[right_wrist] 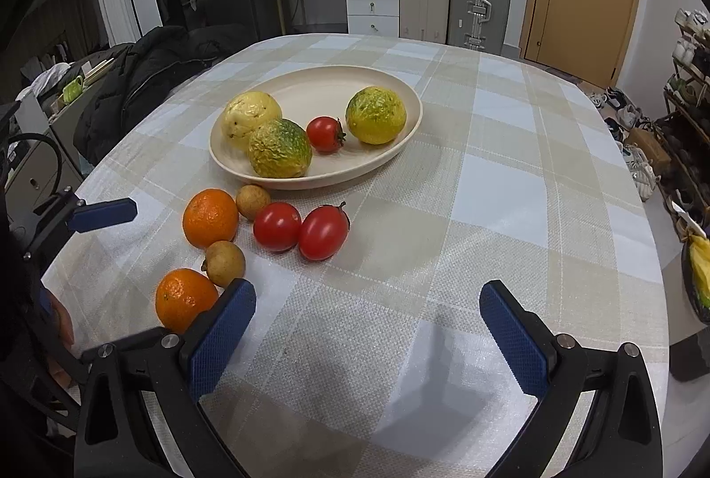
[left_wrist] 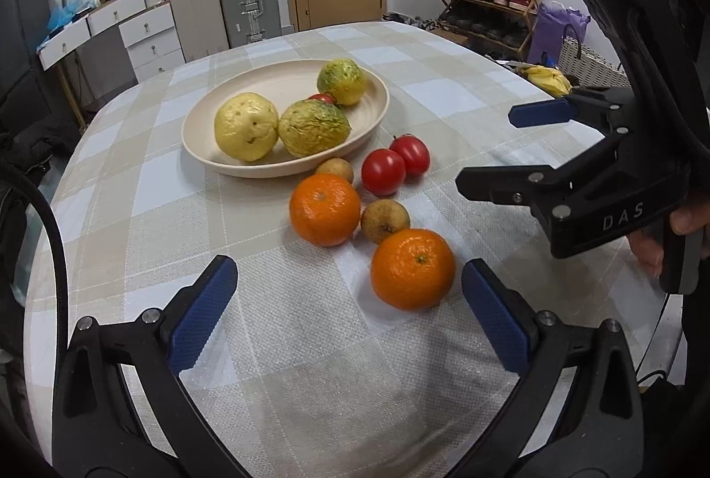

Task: Organize fruits
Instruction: 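Move the open left gripper down to an orange on the table, then close the left gripper around the orange and lift it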

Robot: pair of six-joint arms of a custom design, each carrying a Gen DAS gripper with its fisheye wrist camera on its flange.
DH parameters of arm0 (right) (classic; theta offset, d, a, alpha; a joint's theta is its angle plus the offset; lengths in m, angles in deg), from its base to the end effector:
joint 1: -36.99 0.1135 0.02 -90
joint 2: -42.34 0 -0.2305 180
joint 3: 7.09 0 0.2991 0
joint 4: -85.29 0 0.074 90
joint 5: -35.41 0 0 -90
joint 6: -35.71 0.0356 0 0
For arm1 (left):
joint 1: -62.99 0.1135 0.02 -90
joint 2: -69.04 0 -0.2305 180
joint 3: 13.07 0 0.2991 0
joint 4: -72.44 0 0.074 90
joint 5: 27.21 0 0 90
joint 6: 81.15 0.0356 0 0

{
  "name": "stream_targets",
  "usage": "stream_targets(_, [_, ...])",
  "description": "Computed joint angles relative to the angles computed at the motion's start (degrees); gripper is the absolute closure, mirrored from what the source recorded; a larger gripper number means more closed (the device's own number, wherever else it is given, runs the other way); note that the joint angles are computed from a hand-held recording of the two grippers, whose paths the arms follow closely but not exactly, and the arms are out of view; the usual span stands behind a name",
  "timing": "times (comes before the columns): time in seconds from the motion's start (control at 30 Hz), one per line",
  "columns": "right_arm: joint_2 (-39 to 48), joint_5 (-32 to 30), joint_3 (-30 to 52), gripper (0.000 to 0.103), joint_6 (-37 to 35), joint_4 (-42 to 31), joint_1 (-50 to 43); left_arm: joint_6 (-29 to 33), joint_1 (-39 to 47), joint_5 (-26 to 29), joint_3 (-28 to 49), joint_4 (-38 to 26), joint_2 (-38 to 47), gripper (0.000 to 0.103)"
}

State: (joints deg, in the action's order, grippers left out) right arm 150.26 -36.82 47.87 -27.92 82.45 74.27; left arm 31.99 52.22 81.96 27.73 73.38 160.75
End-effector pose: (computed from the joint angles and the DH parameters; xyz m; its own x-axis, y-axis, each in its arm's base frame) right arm 0.2705 0.1923 0.0048 -0.7852 -0.0661 -0.6157 -0.1022 0.9945 0.0235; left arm 0.2775 -0.0647 0.0293 -0.5408 0.4807 -0.6903 0.6487 0.7607 0.0216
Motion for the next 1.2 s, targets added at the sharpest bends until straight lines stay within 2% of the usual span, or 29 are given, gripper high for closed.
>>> stream_targets(0.13, [0.50,-0.18,0.36,0.000,0.08,0.03,-0.01,0.47,-0.01,1.48,0.93,-1.46,1.14,0.008])
stream_targets(0.2, [0.75,-0.20,0.53,0.000,0.15,0.05,0.12,0.61,-0.11,1.50,1.34,-1.90,1.59,0.016])
stream_targets(0.37, [1.48,-0.24,1.15,0.000,-0.07,-0.09,0.36,0.62,0.15,3.60,2.97,-4.58,3.13,0.026])
stream_targets(0.5, [1.54,-0.25,1.19,0.000,-0.01,-0.07,0.49,0.82,-0.46,3.19,2.88,-4.59,3.39,0.035])
stream_targets(0.63, [1.61,-0.19,1.16,0.000,0.19,0.07,0.68,1.47,-0.92,3.92,3.05,-4.98,3.88,0.049])
stream_targets(0.7, [1.65,-0.18,1.19,0.000,0.25,0.07,0.72,2.26,-0.79,5.14,3.15,-5.61,3.96,0.061])
stream_targets(0.73, [1.59,-0.19,1.13,0.000,0.28,0.09,0.71,2.62,-0.69,5.88,3.20,-5.86,4.01,0.063])
stream_targets(1.2, [2.13,-0.02,1.50,0.000,0.46,-0.01,1.15,1.65,0.66,6.04,1.80,-4.29,1.58,0.063])
